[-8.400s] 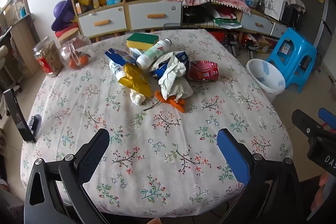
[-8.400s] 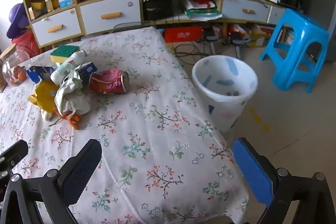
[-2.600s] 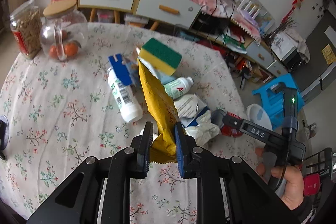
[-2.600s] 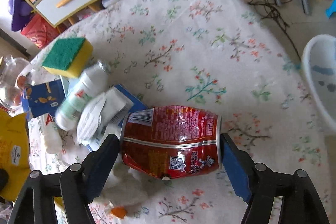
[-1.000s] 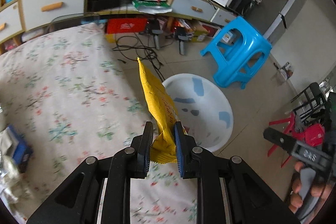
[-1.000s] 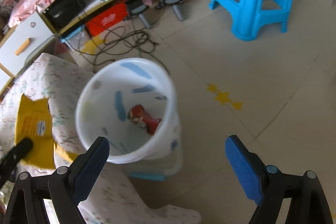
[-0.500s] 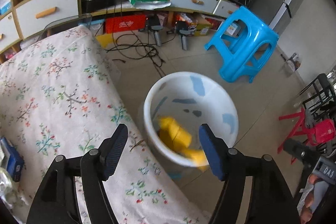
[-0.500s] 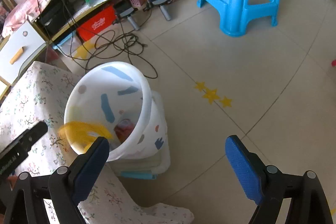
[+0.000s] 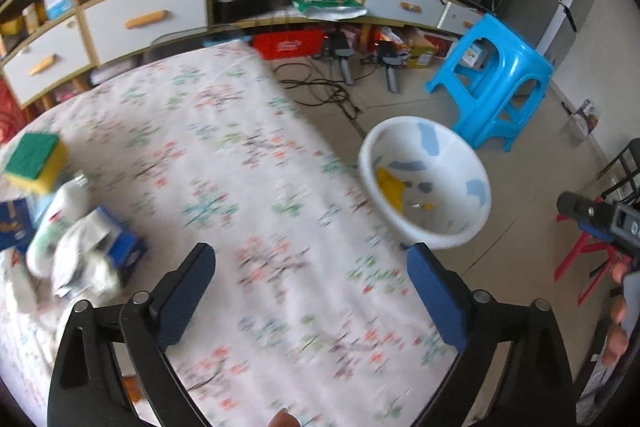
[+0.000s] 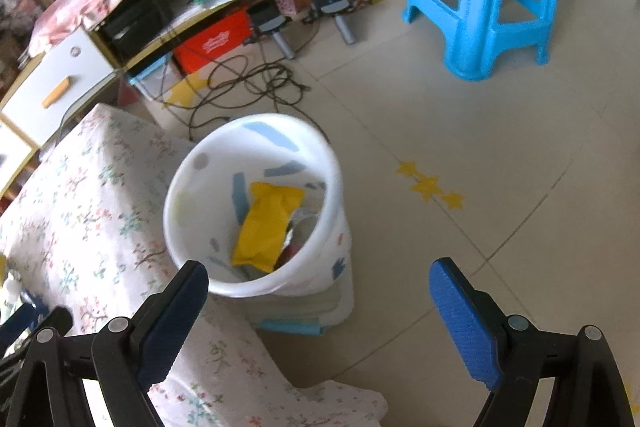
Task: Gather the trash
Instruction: 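Return both tools to the table and grasp the white AD bottle with the left tool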
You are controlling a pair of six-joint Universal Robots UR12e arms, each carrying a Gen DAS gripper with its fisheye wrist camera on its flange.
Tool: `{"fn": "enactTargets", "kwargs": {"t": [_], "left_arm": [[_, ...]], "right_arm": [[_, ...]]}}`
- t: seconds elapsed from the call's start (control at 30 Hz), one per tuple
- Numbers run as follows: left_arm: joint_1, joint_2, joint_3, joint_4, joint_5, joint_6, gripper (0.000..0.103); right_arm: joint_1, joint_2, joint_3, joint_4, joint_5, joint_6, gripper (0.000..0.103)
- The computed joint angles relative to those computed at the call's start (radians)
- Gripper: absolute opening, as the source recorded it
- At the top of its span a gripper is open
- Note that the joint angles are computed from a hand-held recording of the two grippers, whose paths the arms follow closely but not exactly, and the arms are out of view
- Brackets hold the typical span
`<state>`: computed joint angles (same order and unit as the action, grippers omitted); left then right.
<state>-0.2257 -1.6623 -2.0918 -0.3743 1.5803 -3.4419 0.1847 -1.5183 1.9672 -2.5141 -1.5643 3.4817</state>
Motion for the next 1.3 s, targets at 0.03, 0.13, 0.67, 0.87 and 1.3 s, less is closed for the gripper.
{"fn": "enactTargets", "kwargs": {"t": [0.03,0.13,0.67,0.87,1.3], "left_arm": [[0.005,0.010,-0.009,-0.001,0.001,-0.001,0.099],[0.030,0.055,-0.050,-0.011,0.009,-0.009,0.099],[0.196,0.243,-0.184,-0.092,0.063,-0.026,0.099],[0.279,0.292,-0.221,-0.123,0.059,-0.036,0.099],[0.450,0.309,-0.245,-0.172,-0.025,-0.101,0.099]], "right_arm": [[0.007,0.002,-0.003,0.001,-0.005,0.000,0.093],[0.027,0.007,-0.014,0.004,0.003,-0.001,0.093],[0.171,0.092,-0.111,0.014,0.036,-0.031,0.094],[0.224,0.131,-0.150,0.006,0.059,-0.032,0.094],[0.300,0.198,-0.216,0.021,0.032,-0.065,0.094]]}}
